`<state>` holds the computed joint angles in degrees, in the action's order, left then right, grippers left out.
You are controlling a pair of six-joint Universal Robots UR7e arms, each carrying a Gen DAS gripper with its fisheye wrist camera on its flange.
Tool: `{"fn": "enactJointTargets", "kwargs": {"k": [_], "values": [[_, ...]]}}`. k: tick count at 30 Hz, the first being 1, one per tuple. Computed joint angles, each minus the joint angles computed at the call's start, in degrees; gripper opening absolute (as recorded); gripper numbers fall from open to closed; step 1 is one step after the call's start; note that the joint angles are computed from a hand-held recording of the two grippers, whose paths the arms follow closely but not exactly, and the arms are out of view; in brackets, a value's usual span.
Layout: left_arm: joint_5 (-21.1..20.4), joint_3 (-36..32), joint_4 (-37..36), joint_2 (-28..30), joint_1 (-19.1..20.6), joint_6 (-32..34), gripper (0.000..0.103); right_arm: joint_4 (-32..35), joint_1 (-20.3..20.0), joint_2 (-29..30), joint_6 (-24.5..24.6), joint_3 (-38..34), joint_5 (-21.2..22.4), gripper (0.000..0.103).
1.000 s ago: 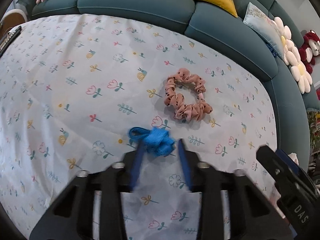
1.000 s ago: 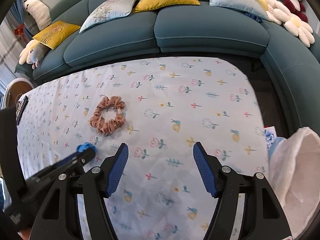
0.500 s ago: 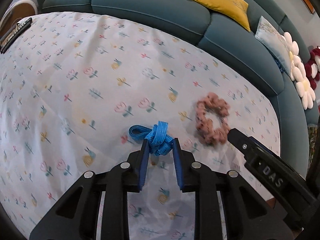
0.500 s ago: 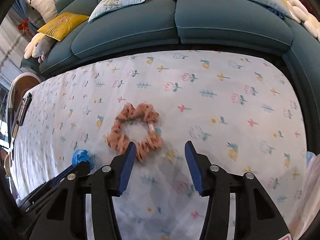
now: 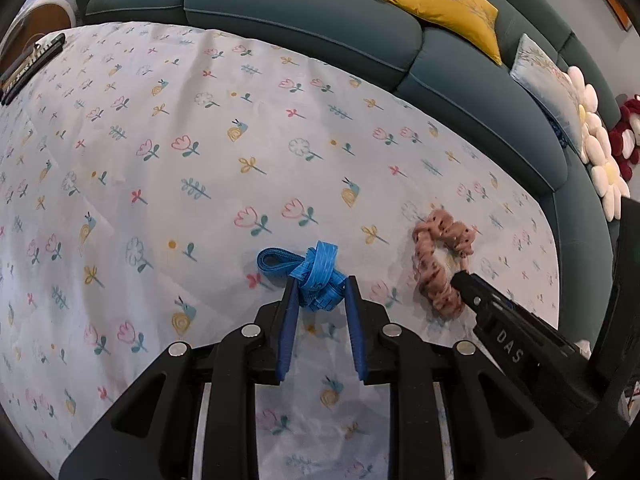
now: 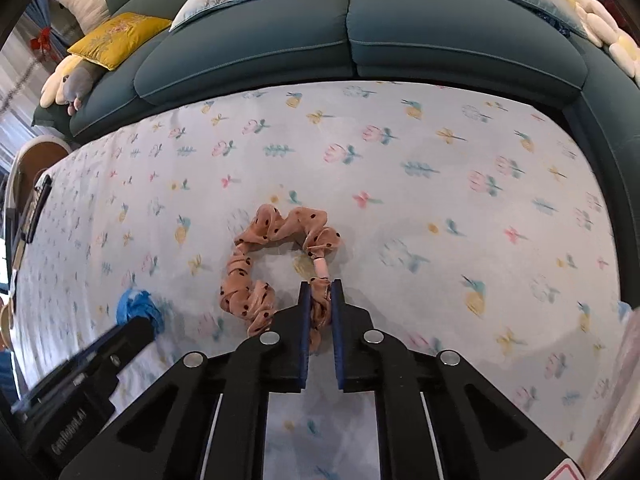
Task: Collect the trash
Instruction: 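Grasp the blue hair tie with the left tool while the right tool grasps the pink scrunchie, then carry the hair tie and scrunchie to the wastebasket and open both tools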
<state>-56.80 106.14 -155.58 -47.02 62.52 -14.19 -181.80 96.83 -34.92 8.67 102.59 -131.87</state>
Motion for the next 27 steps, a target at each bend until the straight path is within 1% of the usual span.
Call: {"fn": "enactJointTargets", "kwargs": {"k": [3,7,12,19,23,27], "values": [[-0.4,2.0,0.3,-1.3,-1.2,-0.8,0.022,-2.2,0.5,-2.2,0.5,3.8,-0.4,0.008],[-0.6,5.1,0.4,-3.2,-3.8,-2.1,0.022,-5.8,1.7,-7.2,2.7,10.7,-1.1,0.008],[-1.9,9.7,0.3,-5.8,-8.9,-4.1,0.022,-9.1,3.5,-13.3,4.7,18.2,-2.8,0.008],[-4.0,15.0,-0.1,-7.8,-18.2,-7.1,0.022,-13.2,6.5,-22.9,7.8,29.3,-6.5,0.009],[-4.7,17.1,-0.4,-8.0,-23.1,-7.8,0.022,-15.6,8.3,-28.8,8.3,35.2,-9.3,0.009],[-5.6,18.6,-0.9,-7.4,-27.9,-9.0,0.022,-17.7,9.0,-34.9,9.2,40.7,-11.2,0.009]]}}
